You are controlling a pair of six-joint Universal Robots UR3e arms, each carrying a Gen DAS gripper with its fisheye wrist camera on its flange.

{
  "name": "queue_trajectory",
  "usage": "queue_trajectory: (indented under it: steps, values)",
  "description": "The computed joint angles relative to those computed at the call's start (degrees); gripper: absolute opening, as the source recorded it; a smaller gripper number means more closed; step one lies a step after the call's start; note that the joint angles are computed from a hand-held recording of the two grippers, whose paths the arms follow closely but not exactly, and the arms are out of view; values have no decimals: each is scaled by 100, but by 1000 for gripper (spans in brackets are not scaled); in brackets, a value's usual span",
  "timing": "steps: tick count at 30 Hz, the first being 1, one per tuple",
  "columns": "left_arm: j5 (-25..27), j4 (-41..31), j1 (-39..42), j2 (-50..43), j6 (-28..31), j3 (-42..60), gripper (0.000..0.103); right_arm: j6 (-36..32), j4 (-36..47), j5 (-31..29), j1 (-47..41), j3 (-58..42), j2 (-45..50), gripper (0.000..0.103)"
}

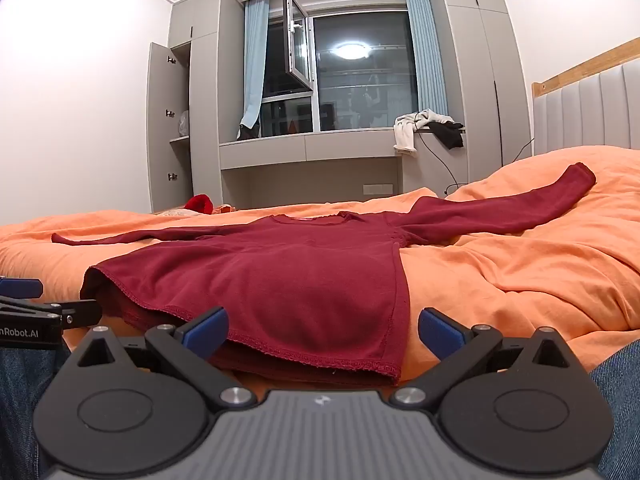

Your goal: Fold small clothes

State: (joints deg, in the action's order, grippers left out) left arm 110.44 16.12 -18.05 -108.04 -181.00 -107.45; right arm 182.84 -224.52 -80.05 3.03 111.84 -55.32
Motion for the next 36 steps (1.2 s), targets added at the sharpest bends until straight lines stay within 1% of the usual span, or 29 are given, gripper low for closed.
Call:
queue_trajectory:
  steps: [16, 22, 36]
  values:
    - [4, -53, 1, 21, -29, 1, 103, 0, 59, -24, 19, -14, -17, 103]
    - [-105, 6, 89, 37, -70, -74, 102, 0, 91, -44, 33, -15, -40, 103]
    - [-113, -82, 99, 49, -75, -24, 102, 29, 32, -48, 14, -6, -14, 103]
